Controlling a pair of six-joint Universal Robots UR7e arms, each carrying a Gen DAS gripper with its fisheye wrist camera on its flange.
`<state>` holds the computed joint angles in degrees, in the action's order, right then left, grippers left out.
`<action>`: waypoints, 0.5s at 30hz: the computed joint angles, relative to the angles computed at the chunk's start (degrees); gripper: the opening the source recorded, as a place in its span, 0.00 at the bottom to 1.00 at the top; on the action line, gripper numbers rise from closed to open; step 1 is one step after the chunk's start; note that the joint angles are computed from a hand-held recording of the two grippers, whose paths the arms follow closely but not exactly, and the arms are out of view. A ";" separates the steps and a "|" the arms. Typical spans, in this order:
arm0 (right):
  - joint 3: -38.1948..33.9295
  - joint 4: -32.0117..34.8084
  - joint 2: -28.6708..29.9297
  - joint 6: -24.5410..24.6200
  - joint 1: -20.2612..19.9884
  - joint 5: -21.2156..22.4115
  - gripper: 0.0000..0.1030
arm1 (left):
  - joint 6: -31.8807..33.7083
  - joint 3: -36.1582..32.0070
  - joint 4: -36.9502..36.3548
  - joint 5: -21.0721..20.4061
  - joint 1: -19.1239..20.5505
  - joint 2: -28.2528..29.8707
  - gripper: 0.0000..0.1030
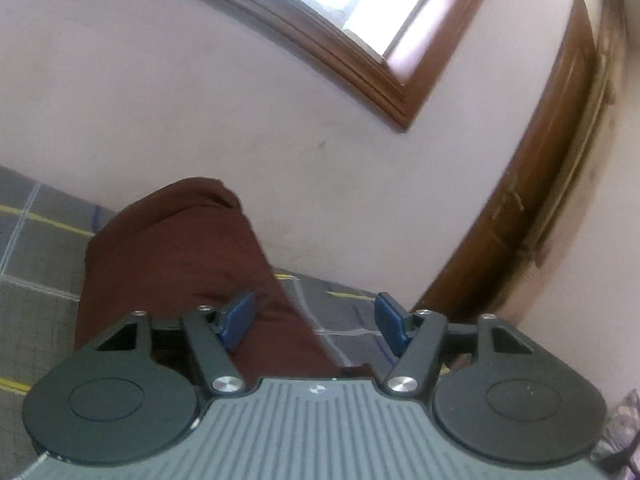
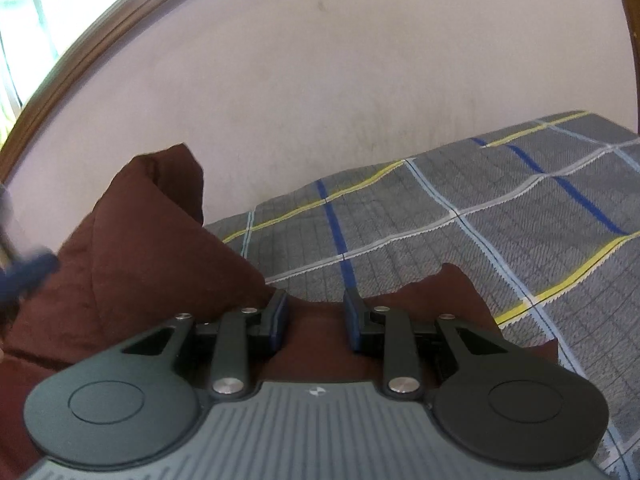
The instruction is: Fold large clothes
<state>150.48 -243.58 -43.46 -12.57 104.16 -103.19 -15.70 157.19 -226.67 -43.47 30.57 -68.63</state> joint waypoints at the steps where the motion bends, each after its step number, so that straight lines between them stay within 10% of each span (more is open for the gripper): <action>1: 0.15 -0.23 -0.03 0.27 -0.55 0.81 0.27 | 1.50 0.50 -2.85 0.98 -0.24 2.01 0.64; 6: 0.07 -0.34 0.13 0.68 -0.82 1.17 0.27 | 7.58 0.32 -16.55 3.12 0.55 12.88 0.66; 15: -1.25 1.92 -0.05 2.00 1.67 -3.09 0.27 | 11.20 -2.93 -13.80 0.30 5.79 13.20 0.66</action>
